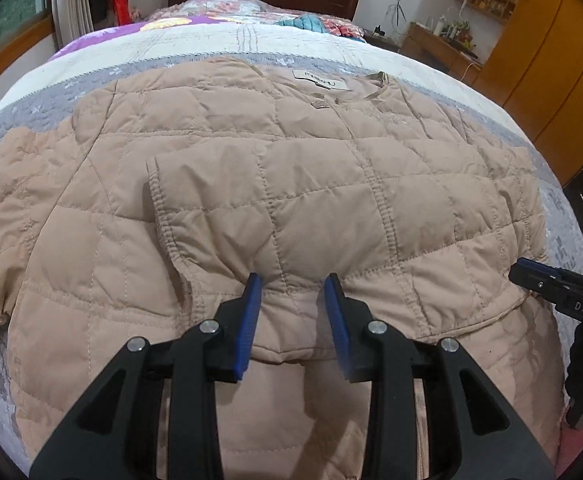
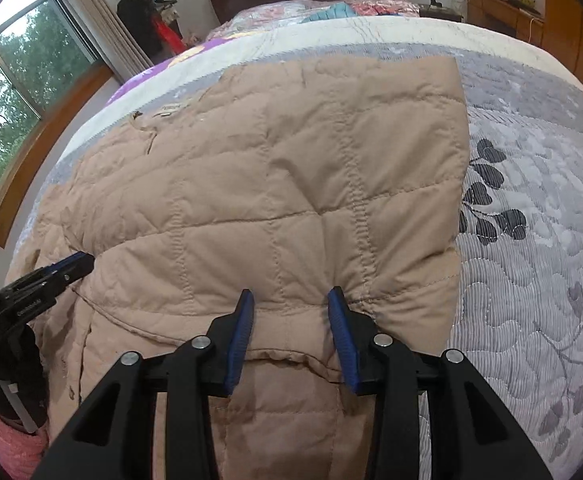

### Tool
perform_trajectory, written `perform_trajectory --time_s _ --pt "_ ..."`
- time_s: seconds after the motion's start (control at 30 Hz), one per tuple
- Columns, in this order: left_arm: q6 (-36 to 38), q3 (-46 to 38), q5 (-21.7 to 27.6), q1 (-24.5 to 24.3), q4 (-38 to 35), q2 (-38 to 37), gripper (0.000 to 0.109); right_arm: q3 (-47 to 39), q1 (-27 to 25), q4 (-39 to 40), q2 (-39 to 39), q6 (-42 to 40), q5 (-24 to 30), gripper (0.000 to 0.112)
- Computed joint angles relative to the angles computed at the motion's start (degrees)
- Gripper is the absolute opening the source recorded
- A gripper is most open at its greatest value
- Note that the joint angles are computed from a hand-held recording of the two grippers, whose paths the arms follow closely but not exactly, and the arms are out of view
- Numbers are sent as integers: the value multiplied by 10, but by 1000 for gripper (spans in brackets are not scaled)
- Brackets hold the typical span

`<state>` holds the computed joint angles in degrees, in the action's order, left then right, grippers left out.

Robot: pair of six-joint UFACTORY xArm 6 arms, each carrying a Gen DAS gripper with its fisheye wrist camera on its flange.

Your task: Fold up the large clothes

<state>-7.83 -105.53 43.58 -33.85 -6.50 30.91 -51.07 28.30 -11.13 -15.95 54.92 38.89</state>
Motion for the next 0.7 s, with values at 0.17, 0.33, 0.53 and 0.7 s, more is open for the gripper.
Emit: perform_trajectory --time_s 0.17,0.33,0.53,0.7 --pt "-5 -7 24 10 -43 -18 37 30 6 5 -55 -10 -30 41" --pt "2 163 -66 51 -42 -158 60 56 23 -57 -134 29 7 46" --pt "-93 322 -83 176 22 -281 63 94 27 -23 -170 22 23 46" --pt "-168 403 -75 301 41 -334 63 105 36 -24 -173 33 27 46"
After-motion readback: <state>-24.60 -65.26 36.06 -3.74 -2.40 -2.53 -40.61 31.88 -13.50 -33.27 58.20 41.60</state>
